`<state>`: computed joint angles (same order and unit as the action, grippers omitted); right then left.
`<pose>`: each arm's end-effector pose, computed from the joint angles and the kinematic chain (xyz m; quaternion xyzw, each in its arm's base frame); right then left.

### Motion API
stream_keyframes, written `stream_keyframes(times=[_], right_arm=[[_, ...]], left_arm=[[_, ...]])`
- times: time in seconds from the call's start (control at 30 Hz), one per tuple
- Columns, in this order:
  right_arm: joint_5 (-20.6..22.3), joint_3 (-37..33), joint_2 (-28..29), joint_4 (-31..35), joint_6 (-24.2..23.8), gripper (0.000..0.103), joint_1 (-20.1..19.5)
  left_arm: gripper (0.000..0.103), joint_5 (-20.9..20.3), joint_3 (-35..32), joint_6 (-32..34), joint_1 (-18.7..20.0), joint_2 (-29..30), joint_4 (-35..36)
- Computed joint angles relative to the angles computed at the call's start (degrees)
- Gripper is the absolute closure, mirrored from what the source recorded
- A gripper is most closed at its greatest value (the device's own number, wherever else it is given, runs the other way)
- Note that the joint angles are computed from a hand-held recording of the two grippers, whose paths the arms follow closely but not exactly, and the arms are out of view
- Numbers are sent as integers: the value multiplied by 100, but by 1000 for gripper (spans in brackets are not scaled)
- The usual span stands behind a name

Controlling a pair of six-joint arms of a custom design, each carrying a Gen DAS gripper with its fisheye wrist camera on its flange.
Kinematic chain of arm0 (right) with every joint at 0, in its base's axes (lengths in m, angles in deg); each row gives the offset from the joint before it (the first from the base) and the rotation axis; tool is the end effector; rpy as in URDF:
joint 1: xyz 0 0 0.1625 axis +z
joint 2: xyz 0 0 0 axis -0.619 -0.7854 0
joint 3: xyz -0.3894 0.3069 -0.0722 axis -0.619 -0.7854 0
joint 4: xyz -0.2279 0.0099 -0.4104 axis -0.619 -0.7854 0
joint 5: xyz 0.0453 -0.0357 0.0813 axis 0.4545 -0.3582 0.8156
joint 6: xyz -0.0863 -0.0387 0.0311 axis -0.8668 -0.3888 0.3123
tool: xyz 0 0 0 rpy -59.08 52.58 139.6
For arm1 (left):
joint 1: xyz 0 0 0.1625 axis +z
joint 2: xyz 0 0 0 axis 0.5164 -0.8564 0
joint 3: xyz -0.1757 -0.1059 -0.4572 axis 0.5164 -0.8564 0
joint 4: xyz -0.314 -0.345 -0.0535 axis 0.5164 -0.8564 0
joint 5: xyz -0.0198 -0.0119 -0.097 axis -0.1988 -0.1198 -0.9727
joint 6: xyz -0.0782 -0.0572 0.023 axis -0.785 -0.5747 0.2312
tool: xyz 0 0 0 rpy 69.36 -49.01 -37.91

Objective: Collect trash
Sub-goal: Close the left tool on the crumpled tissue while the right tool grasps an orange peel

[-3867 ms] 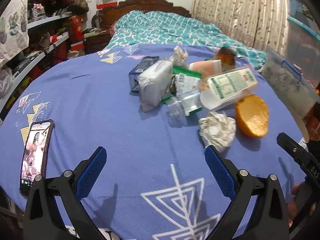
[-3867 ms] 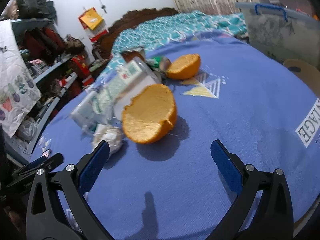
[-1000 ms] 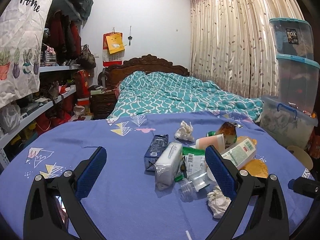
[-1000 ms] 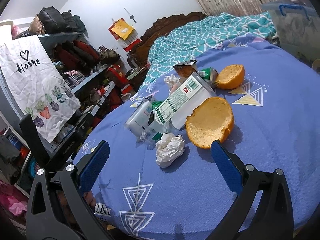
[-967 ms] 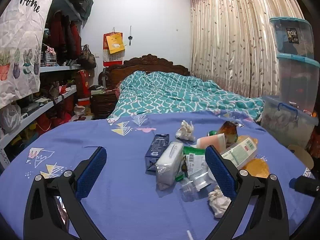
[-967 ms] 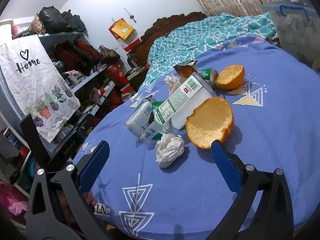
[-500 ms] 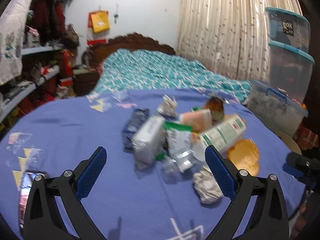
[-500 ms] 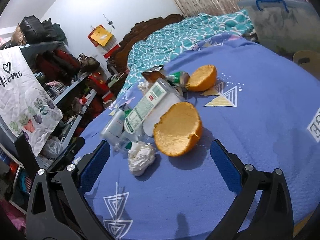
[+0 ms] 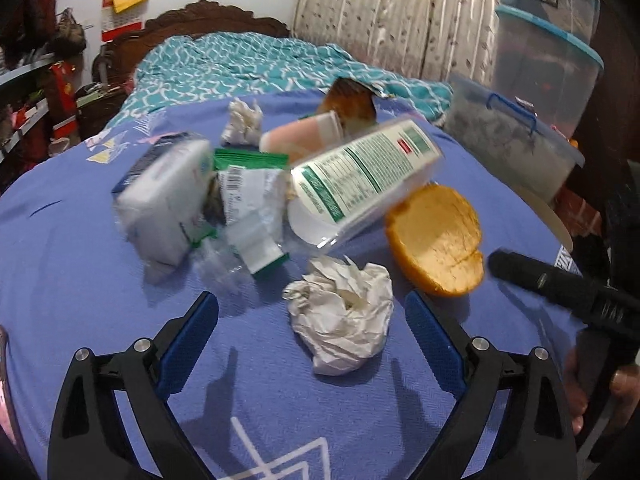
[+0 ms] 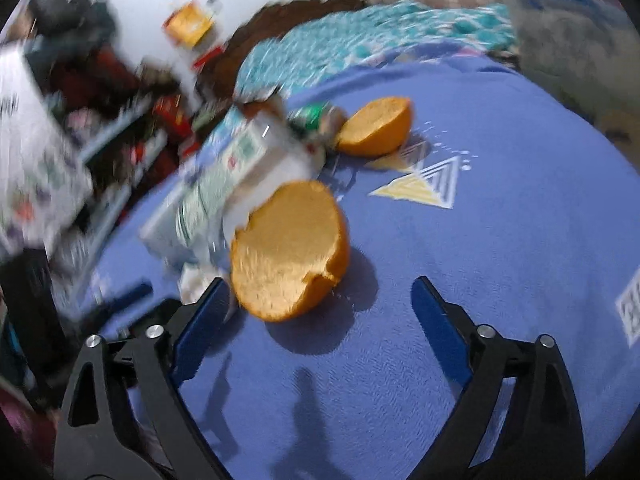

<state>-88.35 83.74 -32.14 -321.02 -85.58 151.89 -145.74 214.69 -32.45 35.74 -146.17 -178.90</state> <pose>0.2284 -0.3172 -0.0481 0.0943 -0.9182 0.3374 0.1849 0.0377 -0.3743 0.2042 0.2694 0.8887 -0.2887 0.2330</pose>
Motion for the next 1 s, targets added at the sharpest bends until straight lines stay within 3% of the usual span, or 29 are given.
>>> stream_keyframes(times=[0.17,0.37,0.53,0.7,0.87,1.0], right_arm=[[-831,-445,-137,1379,-1211,3,198],[-767,-709,-88,1619,-2623,3,175],[-845,-786,-4,1724,-3203,3,374],[-1197,-718,258,1258,-3674,3,465],[-1487,-882,267,1109,-3712,3,460],[-1216,-934,117,1132,-3731,4,296]], left_arm=[[19,-211,-143,-111,190,-98,406],[19,-355,-212,-174,255,-189,625],[19,-354,-209,-71,184,-180,655],[19,-464,-301,-112,286,-144,765],[22,-462,-327,-96,272,-55,836],[27,-368,-319,-49,217,36,831]])
